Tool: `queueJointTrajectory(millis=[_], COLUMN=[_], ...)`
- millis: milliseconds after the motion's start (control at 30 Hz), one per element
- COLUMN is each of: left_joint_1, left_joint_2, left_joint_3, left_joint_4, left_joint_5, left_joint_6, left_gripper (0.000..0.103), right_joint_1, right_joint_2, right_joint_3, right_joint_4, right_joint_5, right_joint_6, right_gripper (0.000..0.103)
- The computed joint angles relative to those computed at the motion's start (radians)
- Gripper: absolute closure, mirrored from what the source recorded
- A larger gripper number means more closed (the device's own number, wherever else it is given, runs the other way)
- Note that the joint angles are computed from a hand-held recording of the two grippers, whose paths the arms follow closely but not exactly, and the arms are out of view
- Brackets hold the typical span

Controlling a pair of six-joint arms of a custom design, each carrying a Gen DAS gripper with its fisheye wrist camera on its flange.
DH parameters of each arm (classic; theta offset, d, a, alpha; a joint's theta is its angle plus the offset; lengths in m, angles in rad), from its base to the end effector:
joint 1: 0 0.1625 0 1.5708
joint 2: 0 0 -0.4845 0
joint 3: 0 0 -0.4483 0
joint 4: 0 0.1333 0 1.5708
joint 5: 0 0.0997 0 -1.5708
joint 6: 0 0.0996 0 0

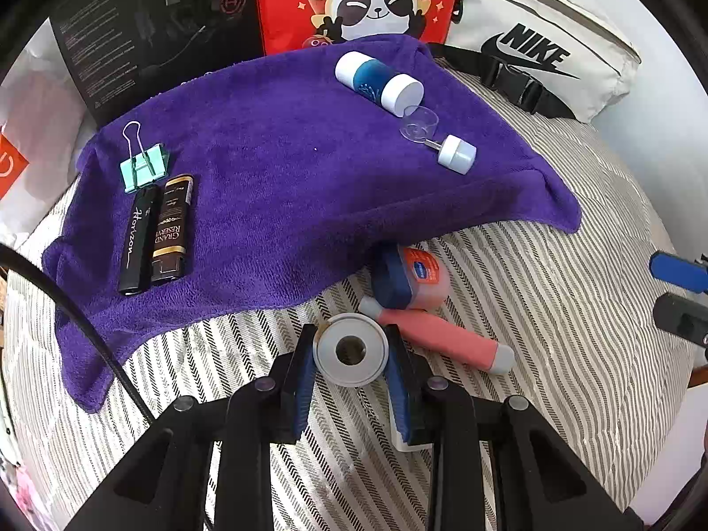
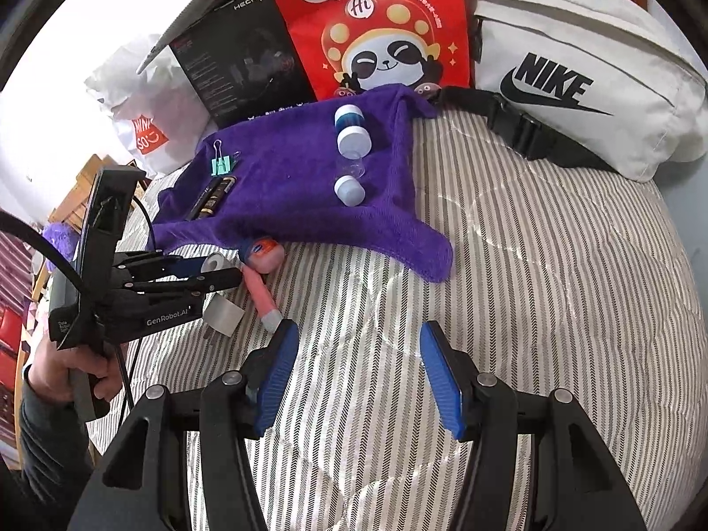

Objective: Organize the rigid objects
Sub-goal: 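Grasp the white tape roll on the bedspread with the left tool, then lift the tape roll with left tool while right tool grasps the pink tube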

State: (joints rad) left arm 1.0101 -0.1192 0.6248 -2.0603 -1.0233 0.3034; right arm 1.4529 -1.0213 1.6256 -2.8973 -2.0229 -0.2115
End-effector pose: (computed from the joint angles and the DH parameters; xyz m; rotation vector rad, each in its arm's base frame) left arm -0.3599 -0.9213 -0.0836 1.0922 2.3547 -0.0728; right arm 0.0002 -0.7613 0.3196 -0.0986 -2.4727 0.8255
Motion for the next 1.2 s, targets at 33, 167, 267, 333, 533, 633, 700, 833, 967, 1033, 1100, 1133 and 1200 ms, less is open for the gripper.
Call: queueJointTrajectory(millis=[33, 167, 267, 333, 533, 633, 700, 833, 967, 1033, 1100, 1133, 1200], left_joint_1=[0.001, 0.004, 0.012, 0.019, 0.046, 0.055, 0.061, 0.066, 0.066, 0.067, 0.069, 0.070, 0.072], left_joint_2=[-0.002, -0.024, -0.056, -0.078, -0.178, -0.211, -0.223, -0.224, -0.230, -0.232, -0.235, -0.236, -0.240], left_joint_3=[0.005, 0.035, 0.080, 0.109, 0.259, 0.307, 0.331, 0.346, 0.365, 0.367, 0.369, 0.370, 0.377], left_joint_4=[-0.012, -0.028, -0.055, -0.070, -0.165, -0.189, -0.214, -0.236, -0.261, -0.263, -0.266, -0.268, -0.276], left_joint_5=[-0.003, 0.019, 0.052, 0.065, 0.082, 0.077, 0.078, 0.071, 0.067, 0.060, 0.053, 0.049, 0.042], left_joint_6=[0.002, 0.003, -0.001, -0.005, -0.040, -0.047, -0.049, -0.040, -0.035, -0.037, -0.037, -0.039, -0.040], left_gripper=[0.075, 0.075, 0.075, 0.075, 0.075, 0.075, 0.075, 0.075, 0.075, 0.075, 0.075, 0.075, 0.075], right_joint_1=[0.000, 0.004, 0.012, 0.016, 0.034, 0.043, 0.047, 0.047, 0.044, 0.043, 0.046, 0.047, 0.051], right_joint_2=[0.002, 0.016, 0.035, 0.051, 0.102, 0.129, 0.150, 0.192, 0.225, 0.239, 0.253, 0.259, 0.275], right_joint_3=[-0.001, -0.012, -0.028, -0.040, -0.079, -0.098, -0.119, -0.169, -0.211, -0.226, -0.240, -0.243, -0.247], right_joint_4=[0.002, 0.018, 0.025, 0.023, 0.032, 0.017, 0.025, 0.063, 0.104, 0.109, 0.112, 0.104, 0.069], right_joint_5=[0.001, 0.006, 0.001, 0.004, -0.008, -0.017, -0.020, -0.022, -0.031, -0.032, -0.029, -0.031, -0.040], right_joint_6=[0.000, -0.007, -0.028, -0.044, -0.116, -0.172, -0.206, -0.252, -0.291, -0.321, -0.356, -0.373, -0.419], right_gripper=[0.046, 0.046, 0.046, 0.046, 0.047, 0.048, 0.052, 0.065, 0.077, 0.078, 0.081, 0.084, 0.085])
